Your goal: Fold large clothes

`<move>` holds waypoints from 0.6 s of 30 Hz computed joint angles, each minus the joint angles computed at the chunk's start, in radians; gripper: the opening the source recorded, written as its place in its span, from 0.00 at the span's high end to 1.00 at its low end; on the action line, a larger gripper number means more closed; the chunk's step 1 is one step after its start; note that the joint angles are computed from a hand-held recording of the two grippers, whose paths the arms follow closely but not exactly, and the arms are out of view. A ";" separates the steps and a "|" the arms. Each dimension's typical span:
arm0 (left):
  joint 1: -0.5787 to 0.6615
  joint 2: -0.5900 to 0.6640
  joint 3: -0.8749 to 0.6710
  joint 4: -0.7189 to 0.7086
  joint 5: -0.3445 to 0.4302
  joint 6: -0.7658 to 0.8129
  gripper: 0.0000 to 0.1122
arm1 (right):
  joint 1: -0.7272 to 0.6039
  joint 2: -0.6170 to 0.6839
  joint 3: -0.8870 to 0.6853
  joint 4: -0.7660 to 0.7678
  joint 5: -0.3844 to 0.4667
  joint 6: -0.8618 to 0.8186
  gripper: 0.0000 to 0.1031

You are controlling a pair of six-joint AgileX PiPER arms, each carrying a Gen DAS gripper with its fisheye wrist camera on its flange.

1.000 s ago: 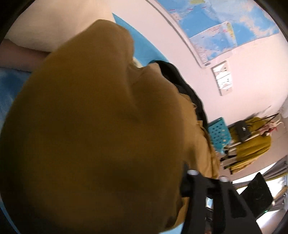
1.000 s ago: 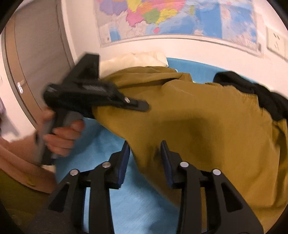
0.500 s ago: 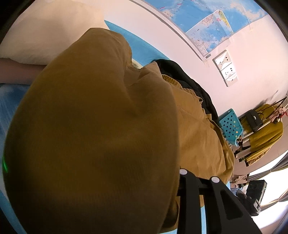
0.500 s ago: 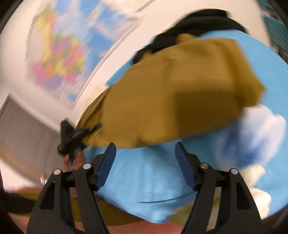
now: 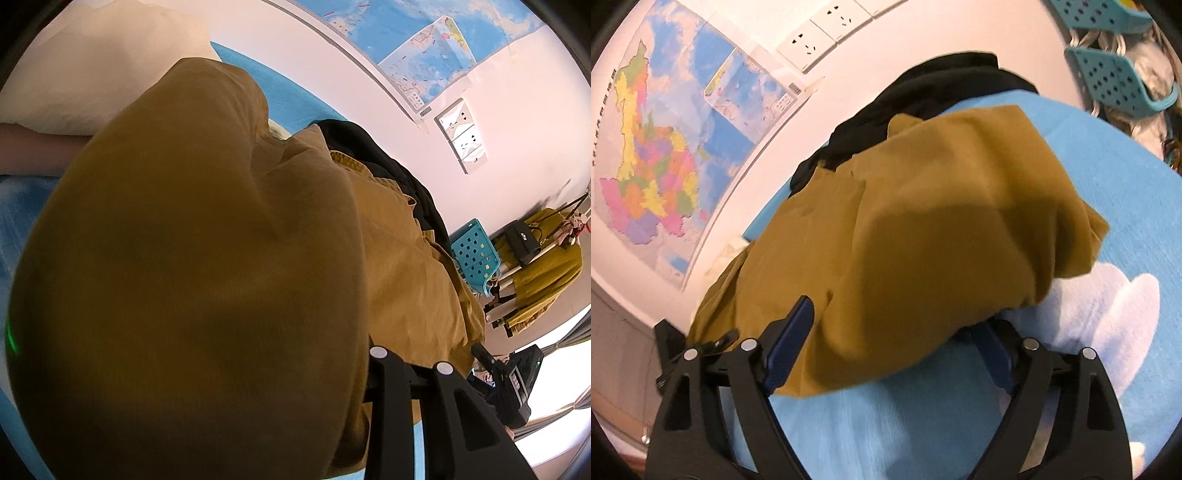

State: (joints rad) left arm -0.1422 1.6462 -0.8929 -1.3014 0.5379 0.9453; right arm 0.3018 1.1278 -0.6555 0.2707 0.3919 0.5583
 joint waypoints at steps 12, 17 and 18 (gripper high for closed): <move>0.061 0.025 0.015 -0.050 0.064 0.121 0.70 | -0.049 -0.027 -0.011 0.090 0.065 -0.103 0.27; 0.066 0.028 0.007 -0.027 0.071 0.116 0.69 | -0.076 0.024 0.008 0.231 -0.011 -0.218 0.24; 0.059 0.025 0.005 -0.013 0.060 0.105 0.68 | -0.078 0.035 0.003 0.259 -0.022 -0.249 0.24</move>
